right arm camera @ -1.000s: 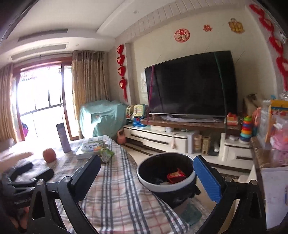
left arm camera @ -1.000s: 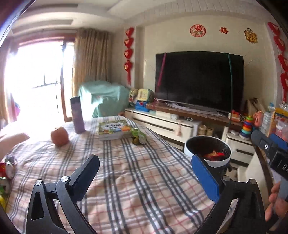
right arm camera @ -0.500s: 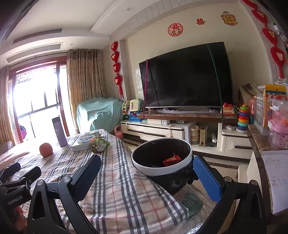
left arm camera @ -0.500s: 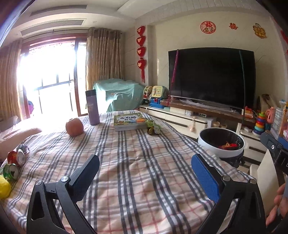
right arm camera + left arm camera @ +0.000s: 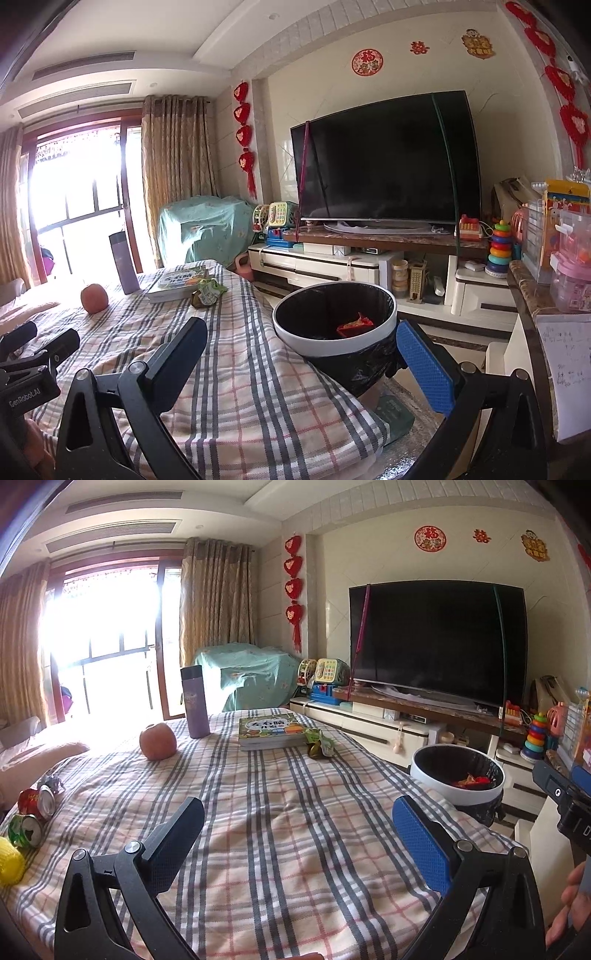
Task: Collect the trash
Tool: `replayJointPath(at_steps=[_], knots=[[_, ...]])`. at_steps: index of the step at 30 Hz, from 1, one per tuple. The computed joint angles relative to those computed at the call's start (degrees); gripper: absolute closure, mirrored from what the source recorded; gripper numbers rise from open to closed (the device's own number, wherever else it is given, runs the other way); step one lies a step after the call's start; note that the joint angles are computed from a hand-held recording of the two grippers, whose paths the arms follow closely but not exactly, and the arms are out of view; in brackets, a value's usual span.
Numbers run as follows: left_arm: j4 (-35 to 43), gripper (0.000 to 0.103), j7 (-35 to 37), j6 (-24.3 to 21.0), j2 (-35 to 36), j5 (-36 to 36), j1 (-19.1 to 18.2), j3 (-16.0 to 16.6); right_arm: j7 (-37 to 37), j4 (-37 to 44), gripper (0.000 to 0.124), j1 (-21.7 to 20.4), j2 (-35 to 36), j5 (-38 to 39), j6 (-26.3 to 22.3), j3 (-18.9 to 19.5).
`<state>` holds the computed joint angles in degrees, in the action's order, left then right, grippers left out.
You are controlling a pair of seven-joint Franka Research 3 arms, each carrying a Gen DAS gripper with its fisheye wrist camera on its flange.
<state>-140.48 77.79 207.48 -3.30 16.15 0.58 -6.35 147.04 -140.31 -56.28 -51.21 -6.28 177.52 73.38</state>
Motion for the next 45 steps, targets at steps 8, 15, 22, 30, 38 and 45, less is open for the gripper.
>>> replayJointPath(at_steps=[8,15,22,30,38,45], knots=[[0.0,0.001,1.0,0.7,0.4,-0.9,0.0,-0.1,-0.4,0.3,0.021,0.0,0.0,-0.8,-1.2,0.2],[0.2,0.001,0.0,0.8,0.6,0.6,0.1,0.3,-0.3,0.1,0.021,0.1,-0.2,-0.9,-0.9,0.2],[0.2,0.001,1.9,1.1,0.9,-1.4,0.1,-0.1,-0.1,0.1,0.021,0.2,-0.3,-0.9,-1.1,0.2],[0.2,0.001,1.6,1.5,1.2,-0.7,0.1,0.2,0.0,0.1,0.021,0.2,-0.3,-1.0,-1.0,0.1],[0.2,0.001,1.2,1.6,1.2,-0.3,0.1,0.3,0.0,0.1,0.021,0.3,-0.5,-0.9,-0.9,0.2],[0.4,0.001,0.9,1.7,1.4,0.3,0.2,0.4,-0.1,0.1,0.021,0.4,-0.3,-0.9,-0.9,0.2]])
